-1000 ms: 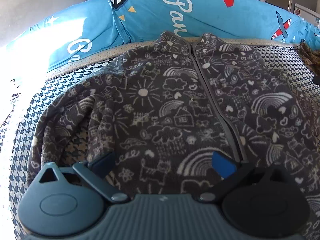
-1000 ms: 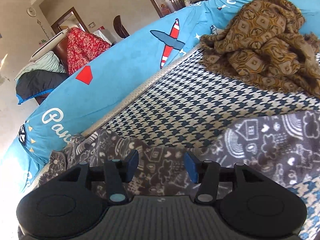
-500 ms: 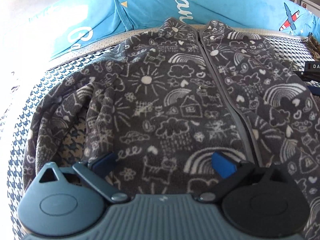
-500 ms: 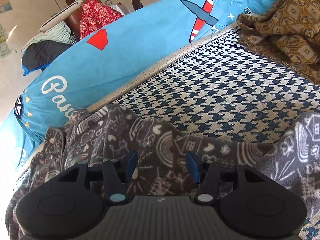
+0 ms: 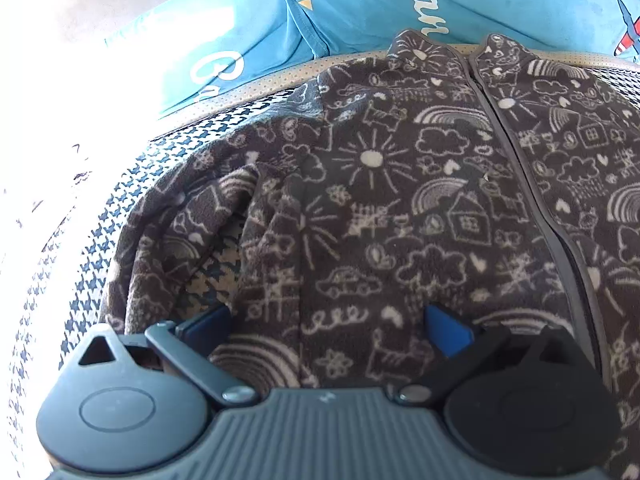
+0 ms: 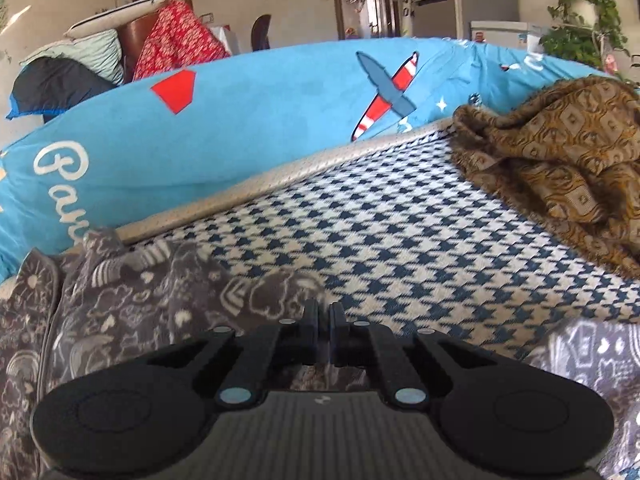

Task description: Fold clothes

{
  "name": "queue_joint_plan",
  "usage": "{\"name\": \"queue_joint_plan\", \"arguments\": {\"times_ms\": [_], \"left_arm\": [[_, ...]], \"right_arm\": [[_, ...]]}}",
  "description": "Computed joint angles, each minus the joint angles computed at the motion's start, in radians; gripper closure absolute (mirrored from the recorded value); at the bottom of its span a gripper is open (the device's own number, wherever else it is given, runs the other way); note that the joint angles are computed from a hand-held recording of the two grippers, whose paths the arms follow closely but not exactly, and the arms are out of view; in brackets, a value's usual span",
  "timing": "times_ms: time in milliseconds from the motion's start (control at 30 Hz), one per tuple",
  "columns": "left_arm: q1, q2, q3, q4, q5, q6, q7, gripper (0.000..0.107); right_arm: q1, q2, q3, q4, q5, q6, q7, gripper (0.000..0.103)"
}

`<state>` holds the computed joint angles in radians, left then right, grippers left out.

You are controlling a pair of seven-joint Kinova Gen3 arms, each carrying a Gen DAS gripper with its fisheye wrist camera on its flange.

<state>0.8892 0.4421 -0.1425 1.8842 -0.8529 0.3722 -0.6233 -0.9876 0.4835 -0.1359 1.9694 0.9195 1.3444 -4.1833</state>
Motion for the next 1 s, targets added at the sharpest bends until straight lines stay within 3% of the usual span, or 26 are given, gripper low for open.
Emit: {"name": "queue_joint_plan", "arguments": {"times_ms": [167, 267, 400, 500, 667, 833, 1000], "left_arm": [[-0.007, 0.003, 0.003, -0.013, 0.004, 0.017, -0.001, 0.004], [-0.016, 0.006, 0.003, -0.030, 0.017, 0.043, 0.018, 0.004], [-0.089, -0.006, 0.059, -0.034, 0.082, 0.038, -0.036, 0.005], [-0.040, -0.010, 0.016, -0.013, 0.037, 0.016, -0.011, 0.005], [-0.005, -0.027, -0.010, 0.024, -0.015, -0.043, 0.012, 0.005], [-0.017, -0.023, 0.013, 0.026, 0.011, -0.051, -0.038, 0.005], [0.005, -0.018, -0.009, 0.027, 0.027, -0.057, -0.054, 0.005]], "right_arm": [[0.044, -0.020, -0.008, 0.016, -0.019, -0.045, 0.022, 0.101], [0.024, -0.065, -0.003, 0.068, -0.009, -0.079, -0.053, 0.100], [-0.001, -0.130, -0.035, 0.138, -0.004, -0.061, -0.165, 0.081], [-0.020, -0.176, -0.072, 0.182, -0.020, -0.020, -0.230, 0.078], [-0.038, -0.204, -0.132, 0.211, -0.104, 0.043, -0.222, 0.066], [-0.046, -0.238, -0.164, 0.244, -0.164, 0.021, -0.235, 0.061], [-0.053, -0.281, -0.185, 0.250, -0.213, 0.011, -0.256, 0.060]]}}
